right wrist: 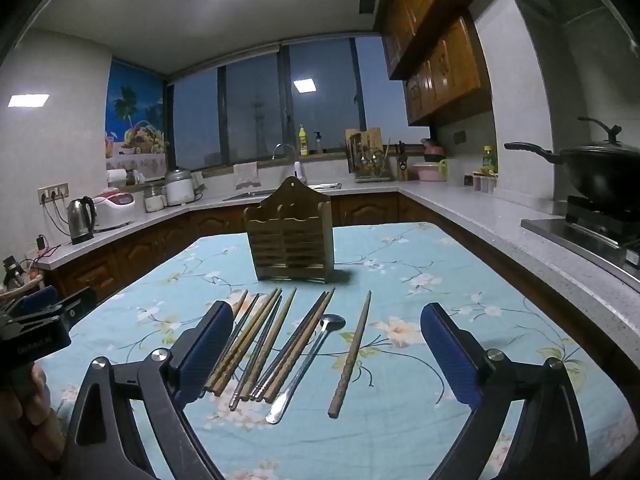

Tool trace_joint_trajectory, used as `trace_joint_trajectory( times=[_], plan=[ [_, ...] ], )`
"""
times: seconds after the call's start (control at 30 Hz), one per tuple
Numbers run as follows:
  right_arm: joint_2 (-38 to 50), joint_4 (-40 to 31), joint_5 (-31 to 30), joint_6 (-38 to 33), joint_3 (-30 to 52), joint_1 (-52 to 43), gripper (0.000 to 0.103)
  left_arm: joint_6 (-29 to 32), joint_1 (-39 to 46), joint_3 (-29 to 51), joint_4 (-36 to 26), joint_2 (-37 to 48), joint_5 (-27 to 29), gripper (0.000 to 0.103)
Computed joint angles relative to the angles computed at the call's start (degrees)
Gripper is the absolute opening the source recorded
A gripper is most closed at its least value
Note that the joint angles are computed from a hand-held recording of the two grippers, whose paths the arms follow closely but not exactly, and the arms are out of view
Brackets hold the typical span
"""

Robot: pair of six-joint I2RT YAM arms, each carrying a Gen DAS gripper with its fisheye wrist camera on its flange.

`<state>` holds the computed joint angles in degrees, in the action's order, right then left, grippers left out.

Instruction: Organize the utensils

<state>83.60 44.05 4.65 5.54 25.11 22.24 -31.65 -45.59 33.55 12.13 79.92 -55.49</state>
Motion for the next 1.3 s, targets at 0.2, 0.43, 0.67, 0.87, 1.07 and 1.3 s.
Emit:
trace_joint_trajectory(
  times=[0.2, 0.43, 0.67, 0.87, 1.07, 1.3],
  plan=[
    [0.55, 0.28, -0.46, 0.07, 0.20, -0.40, 0.096, 0.49, -0.16, -0.13, 0.05, -0.24, 0.00, 0.103],
    [-2.00, -1.98, 0.98, 0.38, -0.34, 1.03, 0.096, 0.41, -0.27, -0.05, -0.01, -0.10, -0.07, 0.103],
    [-0.62, -1.27, 0.35, 0.39, 0.36, 0.52, 0.096, 0.57, -0.27, -0.04, 0.29, 0.02, 0.05, 0.103],
    [-0.23, -0.24, 0.34, 0.14, -0.02, 0.52, 0.096, 0.42, -0.28, 0.17, 0.19, 0.27, 0.19, 0.103],
    [-0.95, -1.56, 0.81, 0.65, 0.39, 1.22, 0.096, -0.02, 0.18, 0.46, -0.12, 0.72, 1.21, 0.103],
    [1.36, -7.75, -3.60, 0.53, 4.78, -0.36, 0.097, 0.57, 4.37, 1.81, -0.76, 1.03, 9.10, 0.103]
  ],
)
